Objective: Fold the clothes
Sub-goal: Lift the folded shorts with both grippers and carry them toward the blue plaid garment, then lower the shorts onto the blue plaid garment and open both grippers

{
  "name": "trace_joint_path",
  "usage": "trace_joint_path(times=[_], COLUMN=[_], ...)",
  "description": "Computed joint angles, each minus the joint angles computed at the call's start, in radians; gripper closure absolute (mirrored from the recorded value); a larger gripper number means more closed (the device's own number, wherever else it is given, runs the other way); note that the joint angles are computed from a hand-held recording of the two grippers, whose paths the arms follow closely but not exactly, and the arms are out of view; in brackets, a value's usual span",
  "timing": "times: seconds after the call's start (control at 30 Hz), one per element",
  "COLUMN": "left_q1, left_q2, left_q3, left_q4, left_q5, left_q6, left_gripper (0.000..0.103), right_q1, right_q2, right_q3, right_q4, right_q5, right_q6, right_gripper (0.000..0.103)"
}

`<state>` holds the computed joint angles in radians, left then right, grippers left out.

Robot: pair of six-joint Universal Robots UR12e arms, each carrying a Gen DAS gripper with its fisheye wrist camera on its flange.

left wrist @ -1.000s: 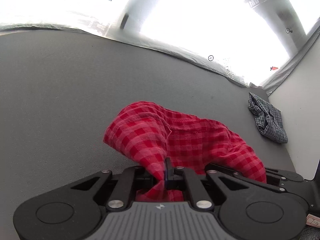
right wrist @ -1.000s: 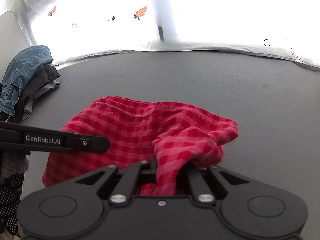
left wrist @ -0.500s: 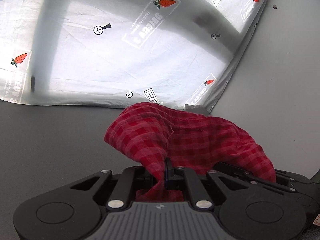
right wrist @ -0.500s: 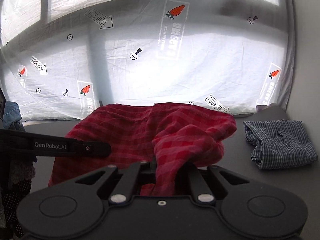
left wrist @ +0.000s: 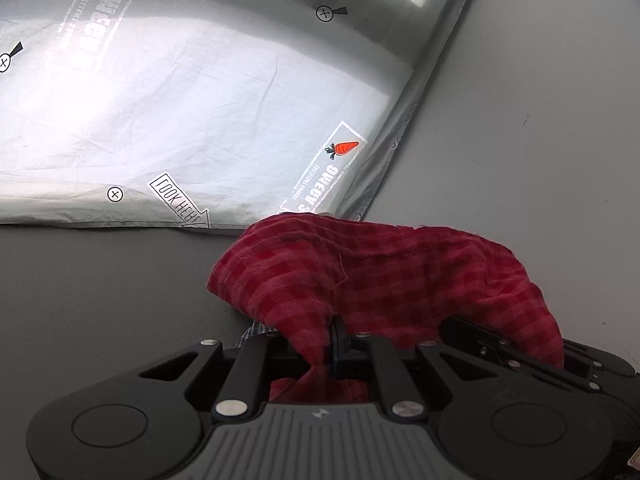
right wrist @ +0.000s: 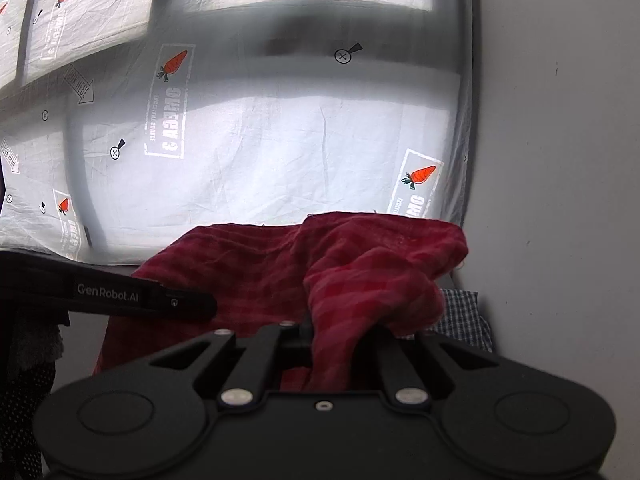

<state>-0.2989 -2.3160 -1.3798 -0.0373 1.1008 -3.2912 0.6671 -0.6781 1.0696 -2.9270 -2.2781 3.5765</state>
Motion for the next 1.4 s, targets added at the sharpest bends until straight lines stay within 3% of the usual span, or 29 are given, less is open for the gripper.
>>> trace_joint_path(times=[0.13,0.27,0.4,0.5,0.63,0.73,0.8,0.93,1.07,1.1,1.13,1.17,1.23,1.37,1.4], left_q1=[-0.049,-0.087,-0.112,-0.118,-0.111,-0.102,-0.099,-0.099,-0.104,-0.107,-0.110,-0.114,-0.120,-0.116,-0.114], left_q2=[-0.086,-0.198,-0.305,-0.382,-0.463,-0.481,-0.470,-0.422,-0.408,-0.407,-0.408,-0.410,-0.418,-0.433,-0.433], left_q3=[0.136,0.319,0.497,0.623,0.758,0.788,0.768,0.686,0.660,0.656,0.653,0.652,0.659,0.681,0.681], left_q4=[-0.001,-0.077,-0.179,-0.288,-0.429,-0.446,-0.417,-0.320,-0.282,-0.281,-0.294,-0.308,-0.371,-0.480,-0.493], left_q5=[0.070,0.142,0.232,0.309,0.385,0.410,0.412,0.359,0.244,0.224,0.216,0.212,0.226,0.225,0.224], left_q6=[0.005,0.030,0.050,0.071,0.125,0.161,0.163,0.154,0.153,0.158,0.173,0.187,0.202,0.168,0.164], left_gripper=[0.088,0.086,0.086,0.086,0.084,0.081,0.074,0.071,0.060,0.060,0.060,0.060,0.060,0.060,0.060], right_q1=[-0.068,-0.140,-0.202,-0.228,-0.229,-0.214,-0.200,-0.176,-0.163,-0.163,-0.164,-0.165,-0.167,-0.190,-0.195], right_q2=[-0.036,-0.038,0.011,0.061,0.121,0.140,0.149,0.154,0.165,0.155,0.138,0.130,0.117,0.106,0.104], right_q3=[0.084,0.118,0.076,0.018,-0.062,-0.083,-0.100,-0.110,-0.131,-0.117,-0.094,-0.081,-0.059,-0.031,-0.027], right_q4=[-0.091,-0.130,-0.105,-0.010,0.127,0.138,0.128,0.055,-0.021,-0.026,-0.002,0.033,0.104,0.290,0.317], right_q5=[0.069,0.143,0.221,0.241,0.166,0.080,0.018,-0.106,-0.176,-0.157,-0.125,-0.106,-0.069,0.022,0.046], right_q6=[-0.051,-0.061,-0.015,0.010,-0.061,-0.156,-0.224,-0.347,-0.393,-0.373,-0.328,-0.286,-0.201,0.133,0.178], right_gripper=[0.097,0.097,0.096,0.090,0.059,0.052,0.048,0.039,0.040,0.046,0.067,0.080,0.081,0.079,0.078])
